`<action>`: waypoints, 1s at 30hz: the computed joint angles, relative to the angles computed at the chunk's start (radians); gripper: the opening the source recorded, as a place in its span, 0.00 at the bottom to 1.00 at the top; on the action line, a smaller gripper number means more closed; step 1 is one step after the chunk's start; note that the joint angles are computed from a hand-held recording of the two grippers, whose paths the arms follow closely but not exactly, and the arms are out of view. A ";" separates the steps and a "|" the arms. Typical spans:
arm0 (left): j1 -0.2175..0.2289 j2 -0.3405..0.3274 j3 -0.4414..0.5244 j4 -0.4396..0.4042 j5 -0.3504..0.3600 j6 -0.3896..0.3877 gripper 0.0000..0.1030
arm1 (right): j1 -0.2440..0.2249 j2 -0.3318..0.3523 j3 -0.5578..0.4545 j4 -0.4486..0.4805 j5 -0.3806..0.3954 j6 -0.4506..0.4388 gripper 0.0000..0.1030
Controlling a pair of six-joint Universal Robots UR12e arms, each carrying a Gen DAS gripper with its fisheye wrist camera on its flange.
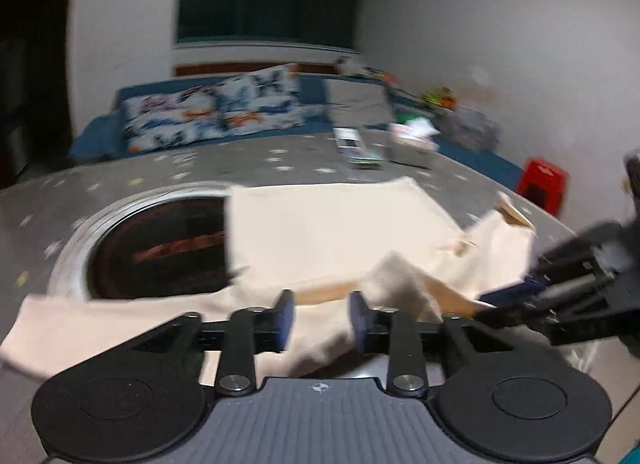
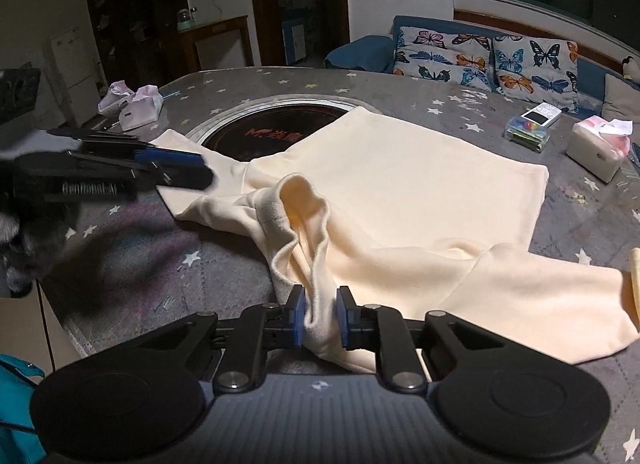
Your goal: Fold clothes
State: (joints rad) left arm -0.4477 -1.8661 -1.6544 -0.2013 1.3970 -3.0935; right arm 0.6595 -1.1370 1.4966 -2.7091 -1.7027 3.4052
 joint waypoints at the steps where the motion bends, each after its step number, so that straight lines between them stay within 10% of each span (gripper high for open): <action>1: -0.005 -0.006 0.005 0.002 -0.006 0.028 0.42 | 0.000 0.000 0.001 -0.001 0.001 -0.001 0.15; 9: -0.012 -0.050 0.043 -0.027 -0.054 0.143 0.48 | -0.002 -0.003 0.005 -0.010 0.011 -0.025 0.10; 11: -0.007 -0.047 0.035 -0.030 -0.083 0.174 0.12 | -0.002 -0.003 0.007 -0.015 0.013 -0.033 0.05; 12: -0.004 -0.042 0.030 -0.037 -0.094 0.182 0.09 | -0.001 -0.003 0.008 -0.017 0.015 -0.037 0.05; 24: 0.053 0.082 -0.096 -0.142 -0.261 0.368 0.13 | -0.012 -0.062 0.032 0.117 0.226 -0.182 0.09; 30: 0.077 0.075 -0.073 -0.053 -0.288 0.272 0.13 | -0.026 -0.073 0.040 0.038 0.225 -0.134 0.10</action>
State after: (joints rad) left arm -0.3703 -1.7912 -1.7278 -0.2544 1.1086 -2.8216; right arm 0.6332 -1.2103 1.5370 -2.6709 -1.4778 3.2717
